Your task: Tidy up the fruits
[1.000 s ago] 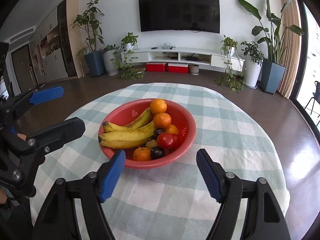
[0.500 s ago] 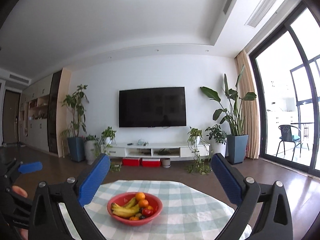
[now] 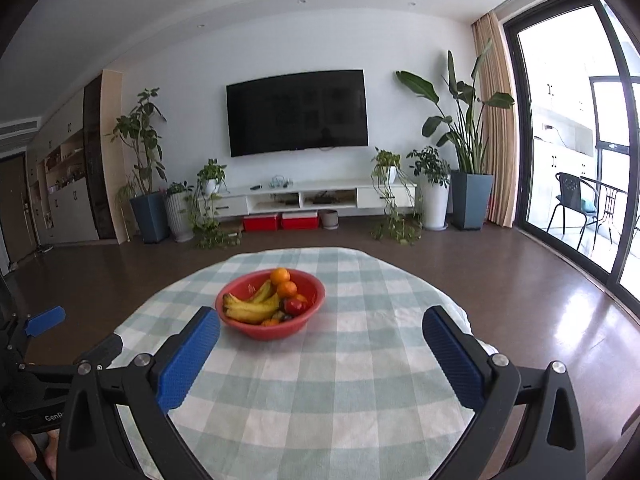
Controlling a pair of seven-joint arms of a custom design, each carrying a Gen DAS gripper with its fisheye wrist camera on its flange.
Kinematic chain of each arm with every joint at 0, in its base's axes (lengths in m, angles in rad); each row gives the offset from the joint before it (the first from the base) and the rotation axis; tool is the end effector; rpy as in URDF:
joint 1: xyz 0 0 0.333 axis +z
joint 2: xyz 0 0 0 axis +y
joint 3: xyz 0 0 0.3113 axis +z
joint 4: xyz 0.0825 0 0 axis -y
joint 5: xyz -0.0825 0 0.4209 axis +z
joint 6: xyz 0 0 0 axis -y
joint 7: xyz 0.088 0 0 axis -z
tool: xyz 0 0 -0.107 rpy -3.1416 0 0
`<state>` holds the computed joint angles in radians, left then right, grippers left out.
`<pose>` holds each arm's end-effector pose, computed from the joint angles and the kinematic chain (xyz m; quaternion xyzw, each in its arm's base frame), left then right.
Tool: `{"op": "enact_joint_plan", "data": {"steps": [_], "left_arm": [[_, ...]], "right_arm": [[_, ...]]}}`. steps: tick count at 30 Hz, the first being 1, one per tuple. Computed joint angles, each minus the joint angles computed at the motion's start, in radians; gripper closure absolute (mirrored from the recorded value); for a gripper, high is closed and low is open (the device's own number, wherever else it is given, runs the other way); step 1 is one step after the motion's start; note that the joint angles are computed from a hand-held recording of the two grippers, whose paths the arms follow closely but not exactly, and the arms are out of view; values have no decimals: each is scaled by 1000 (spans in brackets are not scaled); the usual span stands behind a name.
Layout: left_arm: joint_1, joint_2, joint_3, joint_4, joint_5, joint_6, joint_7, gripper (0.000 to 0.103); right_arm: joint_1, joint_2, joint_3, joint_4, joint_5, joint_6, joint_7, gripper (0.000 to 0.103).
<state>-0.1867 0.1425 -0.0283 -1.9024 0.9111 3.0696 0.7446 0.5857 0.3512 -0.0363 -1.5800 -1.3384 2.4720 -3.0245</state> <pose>0.6325 -0.2020 0.5030 -0.5259 0.6862 -0.3625 0.3482 0.6257 0.3901 0.4775 -0.5207 0.6558 -0.4097 0.3618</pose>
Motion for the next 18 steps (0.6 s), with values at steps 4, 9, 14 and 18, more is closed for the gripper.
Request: {"op": "enact_joint_plan", "data": {"steps": [4,9,14,18], "left_arm": [[28,47,-46,22,-162,-21,135,0],[18,93,-56,50,-306,-52,269,0],[5,120,-56,62,-423,-77,367,0],[-10,132,-45,68,-466,-84,403,0]], "right_arm": [[-19,18,9,-11,95,15,-44,0],[-17,36,-2,-13,155,32,-88,0],[-7,58,-13,-1,197,49,-131,0],[0,67,-21,6,230,53,-158,0]]}}
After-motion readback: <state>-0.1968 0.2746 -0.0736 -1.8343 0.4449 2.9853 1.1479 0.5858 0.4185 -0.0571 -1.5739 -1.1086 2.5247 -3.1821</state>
